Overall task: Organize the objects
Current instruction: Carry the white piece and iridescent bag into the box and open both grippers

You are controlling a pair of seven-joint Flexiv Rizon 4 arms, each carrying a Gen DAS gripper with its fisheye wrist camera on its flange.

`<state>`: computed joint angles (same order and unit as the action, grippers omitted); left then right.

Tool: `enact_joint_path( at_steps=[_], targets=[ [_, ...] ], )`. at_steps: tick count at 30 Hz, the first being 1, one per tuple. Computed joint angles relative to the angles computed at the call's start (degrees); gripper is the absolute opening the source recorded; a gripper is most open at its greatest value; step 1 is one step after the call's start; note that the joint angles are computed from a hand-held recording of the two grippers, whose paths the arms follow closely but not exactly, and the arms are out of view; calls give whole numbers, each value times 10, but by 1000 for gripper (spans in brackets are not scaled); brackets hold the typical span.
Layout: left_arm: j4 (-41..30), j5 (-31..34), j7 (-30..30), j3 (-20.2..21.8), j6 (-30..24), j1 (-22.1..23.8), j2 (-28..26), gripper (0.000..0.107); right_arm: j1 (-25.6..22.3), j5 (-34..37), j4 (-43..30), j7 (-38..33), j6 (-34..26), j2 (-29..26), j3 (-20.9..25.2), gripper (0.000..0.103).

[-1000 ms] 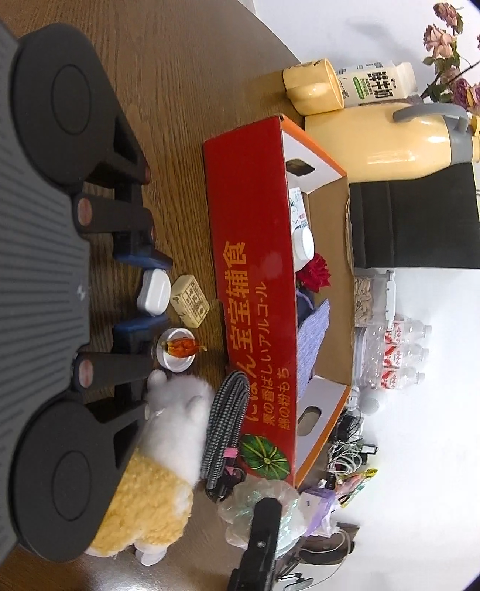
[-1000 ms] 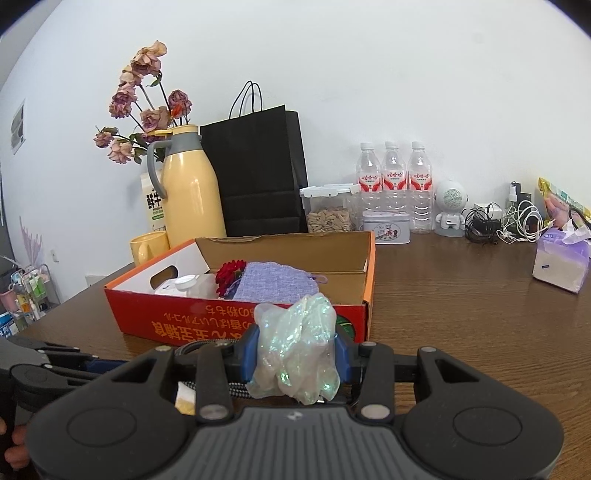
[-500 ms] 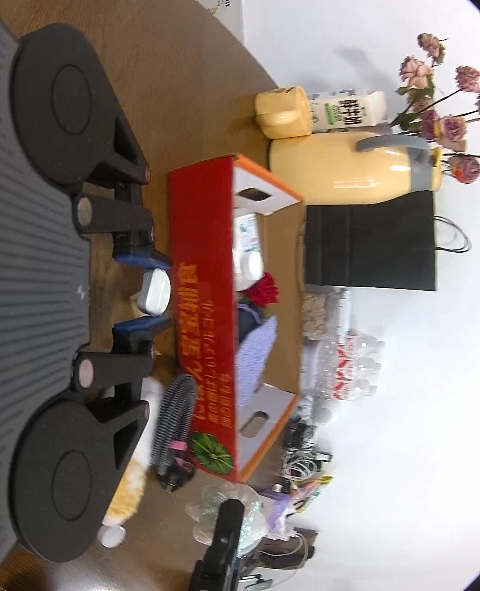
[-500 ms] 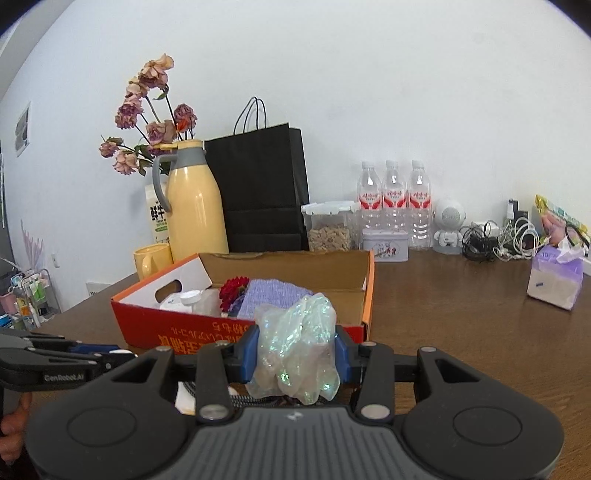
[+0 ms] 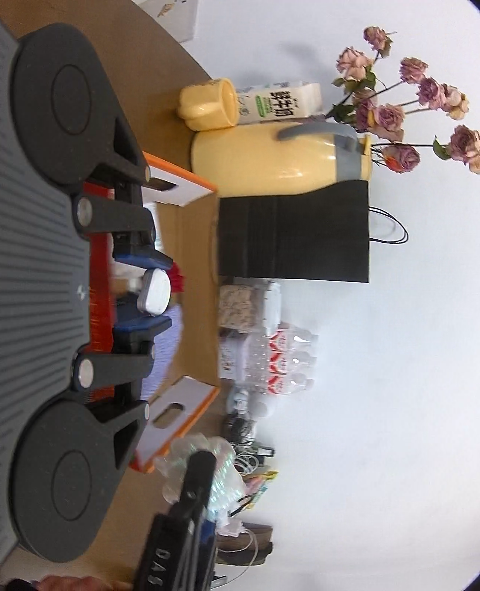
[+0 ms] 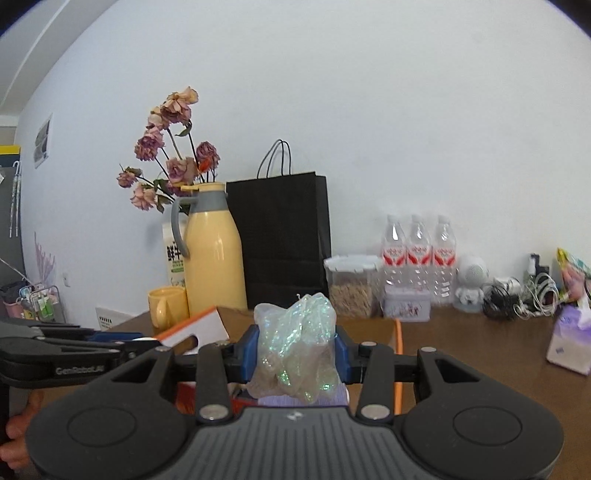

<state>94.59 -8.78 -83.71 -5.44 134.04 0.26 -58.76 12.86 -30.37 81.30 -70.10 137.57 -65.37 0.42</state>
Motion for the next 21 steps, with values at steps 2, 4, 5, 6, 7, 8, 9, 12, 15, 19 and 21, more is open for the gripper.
enact_joint_path(
  at_steps=[2,4,5,6,7,8,9,12,15,19,21],
  targets=[
    [-28,-6,5,0,-13,-3,-8,28,1,-7,-30,8,-15,-11,3,40],
    [-60,-20,14,3,-30,-9,-20,28,3,-14,-65,18,-32,-25,4,40],
    [-75,-25,19,4,-37,-12,-26,28,4,-18,-84,24,-43,-32,5,40],
    [-94,-35,25,6,-45,-16,-35,28,4,-23,-107,31,-57,-42,5,40],
    [-117,-52,34,12,-55,-24,-46,28,4,-29,-133,40,-72,-54,7,40],
    [-137,-69,43,18,-65,-31,-56,28,6,-32,-158,47,-87,-66,7,40],
    [-162,-93,54,25,-78,-40,-68,28,8,-33,-187,54,-105,-79,7,40],
    [-219,-145,76,38,-107,-55,-102,28,3,-56,-276,87,-155,-128,22,39],
    [-248,-143,87,28,-146,-44,-121,28,-18,-123,-326,126,-199,-163,52,39],
    [-257,-164,93,41,-177,-50,-129,28,-19,-135,-341,126,-220,-175,54,39],
    [-252,-162,92,43,-170,-51,-128,28,-15,-128,-339,119,-222,-175,49,40]
  ],
)
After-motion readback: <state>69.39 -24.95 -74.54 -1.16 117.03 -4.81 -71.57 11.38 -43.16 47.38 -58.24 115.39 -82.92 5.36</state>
